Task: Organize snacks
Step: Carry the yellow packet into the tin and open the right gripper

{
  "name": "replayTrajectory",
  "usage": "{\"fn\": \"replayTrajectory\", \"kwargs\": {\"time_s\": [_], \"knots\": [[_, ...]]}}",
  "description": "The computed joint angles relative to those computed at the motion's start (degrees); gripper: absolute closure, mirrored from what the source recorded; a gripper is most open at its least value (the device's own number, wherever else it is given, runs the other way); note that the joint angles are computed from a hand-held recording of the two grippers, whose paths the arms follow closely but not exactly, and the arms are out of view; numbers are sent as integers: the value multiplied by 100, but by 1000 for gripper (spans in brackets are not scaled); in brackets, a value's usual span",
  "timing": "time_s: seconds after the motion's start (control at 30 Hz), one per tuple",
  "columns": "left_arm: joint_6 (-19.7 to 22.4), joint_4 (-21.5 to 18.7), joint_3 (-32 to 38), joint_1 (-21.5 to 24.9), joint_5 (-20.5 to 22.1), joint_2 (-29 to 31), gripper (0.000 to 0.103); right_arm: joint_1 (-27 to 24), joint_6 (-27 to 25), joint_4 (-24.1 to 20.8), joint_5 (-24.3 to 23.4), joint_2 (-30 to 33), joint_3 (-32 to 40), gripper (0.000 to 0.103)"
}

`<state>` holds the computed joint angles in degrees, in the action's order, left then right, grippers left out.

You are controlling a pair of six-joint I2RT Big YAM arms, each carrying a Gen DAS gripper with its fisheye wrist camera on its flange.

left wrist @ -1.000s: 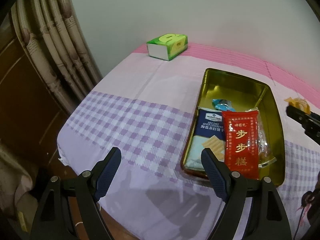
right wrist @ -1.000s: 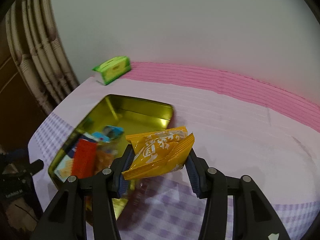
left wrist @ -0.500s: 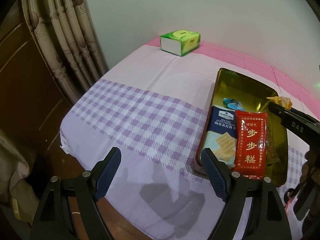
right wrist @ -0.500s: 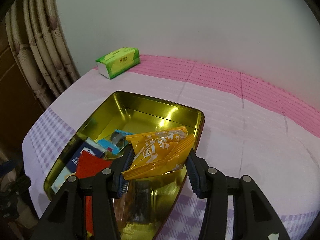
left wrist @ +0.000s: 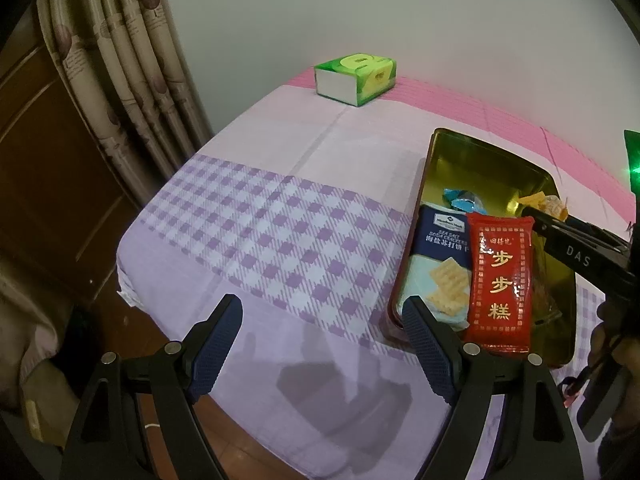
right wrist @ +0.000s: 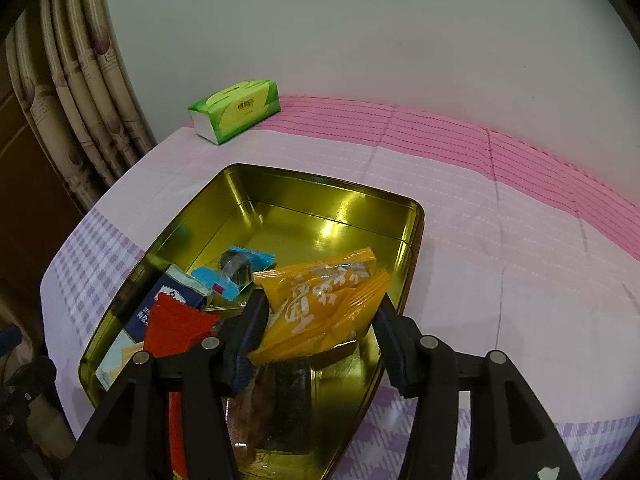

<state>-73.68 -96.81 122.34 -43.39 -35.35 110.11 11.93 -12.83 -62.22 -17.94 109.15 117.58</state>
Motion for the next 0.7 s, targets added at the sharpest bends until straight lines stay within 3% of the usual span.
{"fn": "replayTrajectory", "kwargs": {"time_s": [0.37,0.7], "knots": [[104,41,70,-9,56,53,21,-13,57,373,2,-334,-413,34],[215,64,125,-42,61,83,20,-105,284,291,-100,-801,-791,22]]}}
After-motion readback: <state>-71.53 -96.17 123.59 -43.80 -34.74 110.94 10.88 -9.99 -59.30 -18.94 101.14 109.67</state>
